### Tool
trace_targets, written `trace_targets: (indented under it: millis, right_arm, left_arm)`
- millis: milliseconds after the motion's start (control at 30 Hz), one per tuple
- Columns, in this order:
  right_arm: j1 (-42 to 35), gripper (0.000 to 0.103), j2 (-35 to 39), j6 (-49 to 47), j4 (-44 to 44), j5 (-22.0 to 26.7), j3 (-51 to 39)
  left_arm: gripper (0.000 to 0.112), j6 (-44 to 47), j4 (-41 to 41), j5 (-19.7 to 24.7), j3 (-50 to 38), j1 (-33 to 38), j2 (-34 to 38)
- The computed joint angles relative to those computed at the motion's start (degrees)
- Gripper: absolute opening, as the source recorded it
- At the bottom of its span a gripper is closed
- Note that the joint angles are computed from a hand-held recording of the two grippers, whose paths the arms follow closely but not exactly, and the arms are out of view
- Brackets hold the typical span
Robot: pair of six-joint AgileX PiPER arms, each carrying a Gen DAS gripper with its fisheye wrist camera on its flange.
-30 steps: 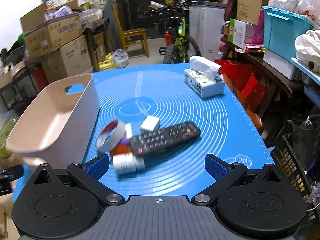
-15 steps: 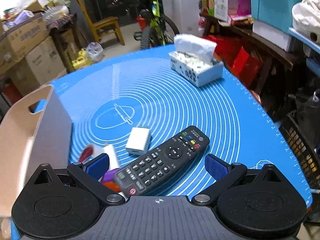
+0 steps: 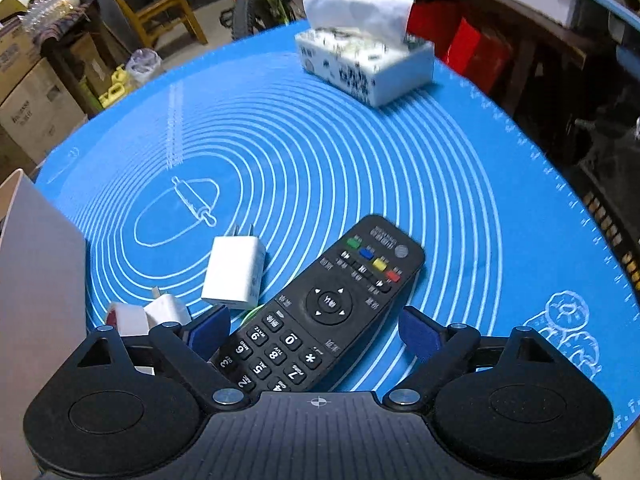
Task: Organize rigid objects
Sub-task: 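Move left tool to the beige bin rim while right tool reaches toward black remote, then close left tool on the bin rim while right tool grasps the black remote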
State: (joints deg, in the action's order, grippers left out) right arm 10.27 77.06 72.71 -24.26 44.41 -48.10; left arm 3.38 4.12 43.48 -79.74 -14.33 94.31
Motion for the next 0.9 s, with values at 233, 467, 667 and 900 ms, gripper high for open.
trace_targets:
  millis: [233,467,667,900]
  right_arm:
    - [-3.82,0.086,3.32,-6.79,7.67,-1.39,-1.70]
    - [-5.29,0.074,1.46,-6.22,8.31,-3.69,0.31]
    - [-5.88,0.054,-0.95,-5.77,7.14,-6.46,2.57]
    - [-3.85,0.054,-2.52,-3.31,2.42,-6.54,4.39]
  left_arm:
    - [0.020,1.19,-0.92,2.52,-2.89,0.72,2.36]
    - [0.010,2.27,-2.26,4.08,-4.19,0.89,3.12]
    - [0.010,1.88,-2.69,4.48,-4.80,1.05,3.56]
    - [0.010,1.38,-3.01,4.23,-4.78,1.10,3.67]
